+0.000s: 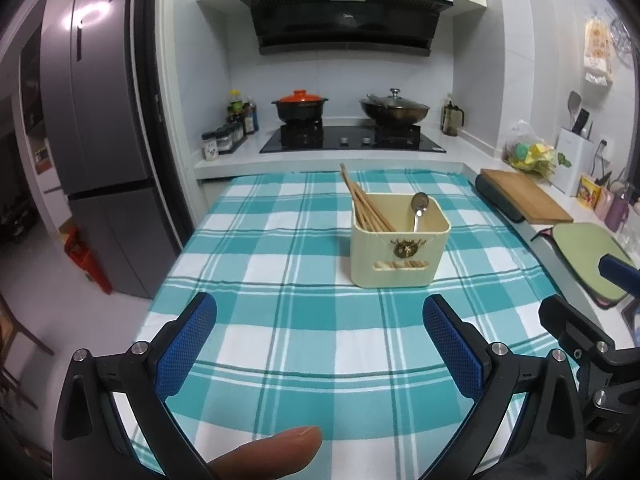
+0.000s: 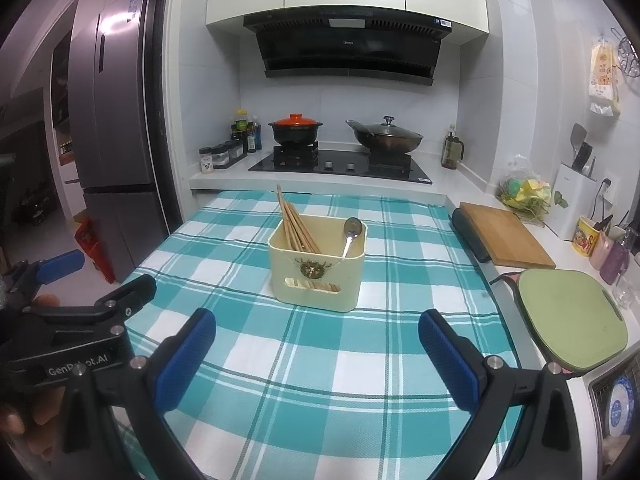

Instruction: Organize utensils

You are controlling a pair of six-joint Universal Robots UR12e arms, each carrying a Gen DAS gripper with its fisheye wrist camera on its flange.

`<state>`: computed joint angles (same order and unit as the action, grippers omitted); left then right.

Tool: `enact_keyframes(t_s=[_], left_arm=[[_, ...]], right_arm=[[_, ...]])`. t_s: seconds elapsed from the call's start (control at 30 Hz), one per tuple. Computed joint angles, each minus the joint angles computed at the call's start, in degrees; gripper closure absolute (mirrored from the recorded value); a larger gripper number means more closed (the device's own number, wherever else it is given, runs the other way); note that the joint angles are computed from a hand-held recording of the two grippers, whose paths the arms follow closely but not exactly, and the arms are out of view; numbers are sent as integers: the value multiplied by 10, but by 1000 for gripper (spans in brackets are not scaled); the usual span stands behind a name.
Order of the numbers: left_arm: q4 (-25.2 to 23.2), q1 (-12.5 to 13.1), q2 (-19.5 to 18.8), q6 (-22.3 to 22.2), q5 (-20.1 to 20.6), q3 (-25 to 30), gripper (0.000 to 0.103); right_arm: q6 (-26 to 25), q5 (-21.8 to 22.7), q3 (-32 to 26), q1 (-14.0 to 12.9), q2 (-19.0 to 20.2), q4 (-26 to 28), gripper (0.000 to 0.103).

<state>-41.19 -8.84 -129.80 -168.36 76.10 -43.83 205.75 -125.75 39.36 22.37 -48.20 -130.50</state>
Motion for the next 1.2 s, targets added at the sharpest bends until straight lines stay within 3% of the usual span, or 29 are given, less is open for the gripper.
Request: enact_keyframes(t_s=[1.2], left_arm=[[-1,-2,0,4,5,0,0]], right_arm=[[0,-6,-8,3,-1,20,0]])
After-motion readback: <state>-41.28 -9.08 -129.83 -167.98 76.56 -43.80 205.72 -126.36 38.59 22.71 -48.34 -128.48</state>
